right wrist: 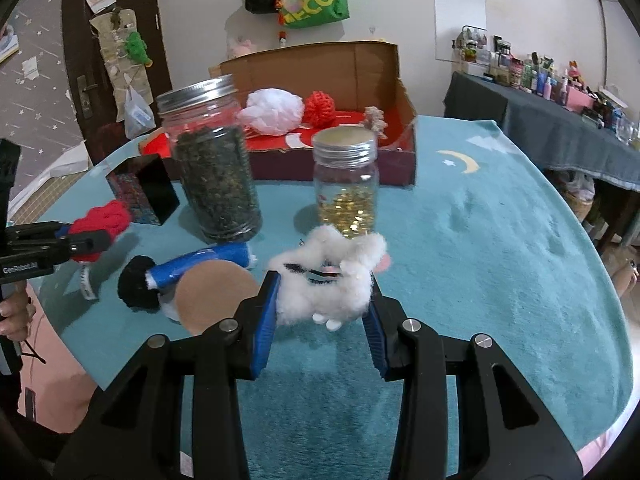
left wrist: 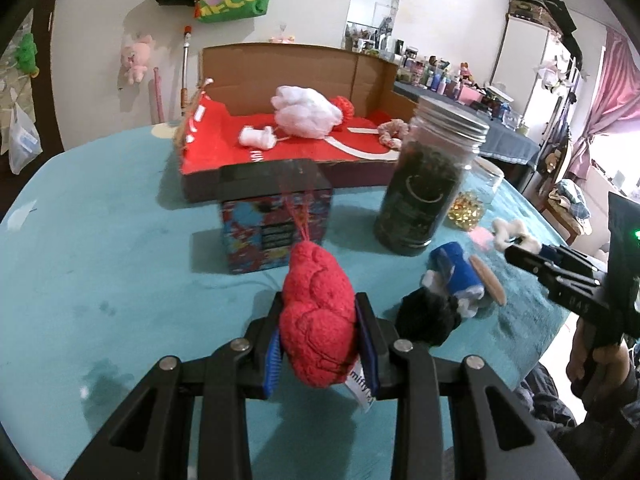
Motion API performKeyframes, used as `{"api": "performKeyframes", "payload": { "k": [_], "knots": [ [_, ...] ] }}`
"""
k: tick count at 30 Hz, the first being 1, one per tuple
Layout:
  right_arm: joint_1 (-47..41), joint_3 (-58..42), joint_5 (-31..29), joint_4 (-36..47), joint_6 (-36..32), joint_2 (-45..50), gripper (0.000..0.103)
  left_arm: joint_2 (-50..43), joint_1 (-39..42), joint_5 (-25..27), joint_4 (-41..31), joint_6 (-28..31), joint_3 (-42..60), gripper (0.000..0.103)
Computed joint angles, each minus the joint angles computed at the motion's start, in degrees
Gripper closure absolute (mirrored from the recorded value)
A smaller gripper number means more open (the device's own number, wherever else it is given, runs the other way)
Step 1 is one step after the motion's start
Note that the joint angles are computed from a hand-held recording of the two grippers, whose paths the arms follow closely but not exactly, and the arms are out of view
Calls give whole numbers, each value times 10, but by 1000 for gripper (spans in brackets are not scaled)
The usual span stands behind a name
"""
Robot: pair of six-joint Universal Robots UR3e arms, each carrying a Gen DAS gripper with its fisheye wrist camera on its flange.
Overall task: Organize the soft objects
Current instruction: 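Carry the white plush and red heart over into the cardboard box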
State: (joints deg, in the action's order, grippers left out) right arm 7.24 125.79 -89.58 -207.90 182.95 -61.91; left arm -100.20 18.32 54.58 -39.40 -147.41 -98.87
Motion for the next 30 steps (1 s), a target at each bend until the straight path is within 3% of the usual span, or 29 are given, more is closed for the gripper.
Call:
{"api": "performKeyframes", "payload": {
  "k": [8, 17, 24, 30],
  "knots": [
    [-52, 32, 44, 9, -9, -23, 66, -4, 62, -8, -19, 40, 8, 69],
    [-111, 19, 86, 51, -69, -43, 66, -95, 58, 26, 35, 84, 94, 69],
    [-169, -7, 170, 88, -117, -51, 66, -157, 53, -17, 36, 163, 166, 69],
    [-169, -43, 168, 106, -157, -39, 66, -205, 51, -40, -27, 186, 258, 69]
  ]
}}
